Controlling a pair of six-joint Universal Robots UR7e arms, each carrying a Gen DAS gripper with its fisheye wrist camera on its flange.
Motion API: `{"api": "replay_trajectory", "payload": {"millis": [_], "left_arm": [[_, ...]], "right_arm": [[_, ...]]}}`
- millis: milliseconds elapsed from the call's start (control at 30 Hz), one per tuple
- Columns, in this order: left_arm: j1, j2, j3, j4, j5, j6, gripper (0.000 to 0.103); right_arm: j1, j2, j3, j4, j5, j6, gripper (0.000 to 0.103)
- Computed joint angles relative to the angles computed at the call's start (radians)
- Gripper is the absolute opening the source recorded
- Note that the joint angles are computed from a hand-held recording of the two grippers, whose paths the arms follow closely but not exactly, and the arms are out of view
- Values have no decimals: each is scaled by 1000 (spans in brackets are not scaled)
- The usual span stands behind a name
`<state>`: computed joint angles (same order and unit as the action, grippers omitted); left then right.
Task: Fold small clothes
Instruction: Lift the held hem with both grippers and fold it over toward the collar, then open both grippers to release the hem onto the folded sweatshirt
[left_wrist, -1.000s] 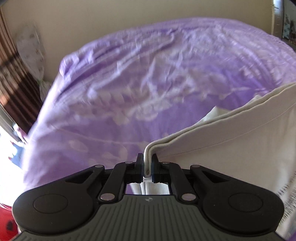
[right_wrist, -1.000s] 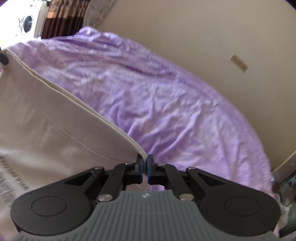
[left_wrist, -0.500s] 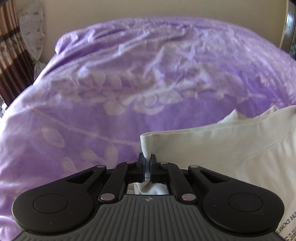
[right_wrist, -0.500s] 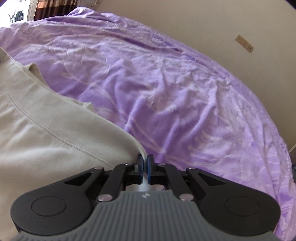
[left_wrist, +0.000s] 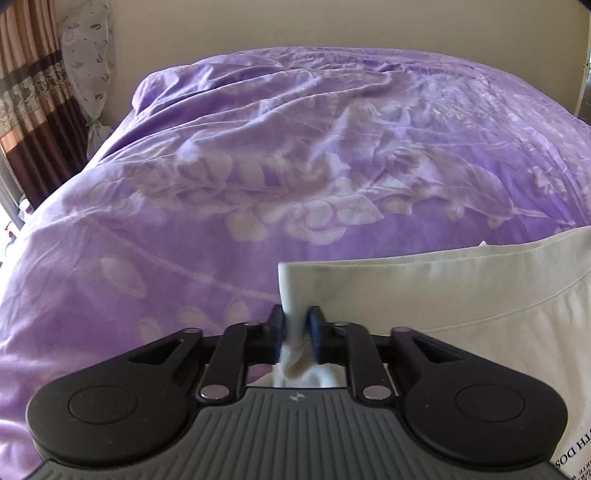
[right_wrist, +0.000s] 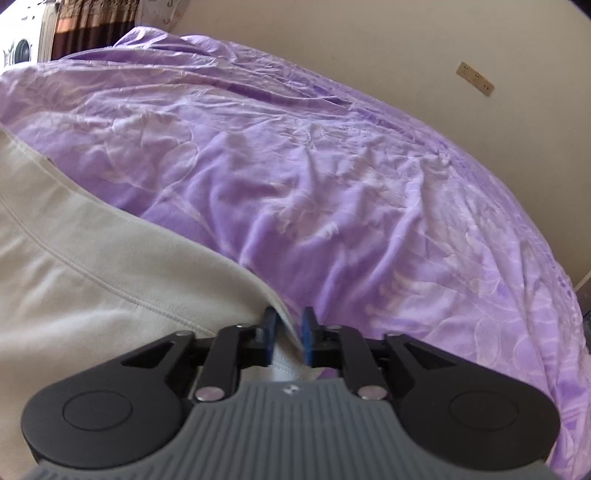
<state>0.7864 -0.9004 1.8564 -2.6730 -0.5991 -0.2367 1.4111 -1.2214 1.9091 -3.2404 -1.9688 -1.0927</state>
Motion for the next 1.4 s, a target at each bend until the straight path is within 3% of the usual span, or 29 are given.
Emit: {"api": "replay_trajectory", "payload": {"millis": [100, 200, 333, 467, 633, 767, 900, 933, 967, 1000, 1100, 1267, 1400], "left_arm": [[-21, -52, 9, 112, -1, -94, 24], [-58, -119, 47, 191, 2, -177, 24], [-111, -225, 109, 309, -47, -327, 24], [-175, -327, 183, 426, -90, -510, 29], [-248, -454, 329, 404, -115, -746, 49], [-271, -523, 416, 396, -149, -914, 51], [-273, -533, 463, 370, -174, -975, 51], [-274, -528, 475, 347, -179, -965, 42], [-276, -519, 485, 333, -170, -962, 34], [-280, -510, 487, 349, -157, -977, 17], [-298, -504, 487, 382, -128, -994, 13], [-304, -476, 477, 495, -119, -1021, 12], [-288, -471, 518, 453, -121, -978, 14]], "right_arm": [[17, -35, 7, 18, -14, 38, 45], [39, -101, 25, 86, -43, 101, 45], [59, -230, 79, 220, -74, 205, 45], [53, -398, 149, 389, -74, 357, 45], [-39, -633, 243, 585, 47, 550, 46], [-162, -777, 324, 658, 186, 615, 46], [-280, -839, 370, 700, 300, 692, 44], [-311, -850, 378, 715, 346, 699, 42], [-336, -855, 389, 716, 380, 702, 25], [-347, -853, 402, 696, 390, 705, 4], [-368, -881, 444, 644, 399, 699, 3], [-350, -869, 467, 600, 303, 655, 0], [-352, -836, 497, 526, 242, 589, 0]]}}
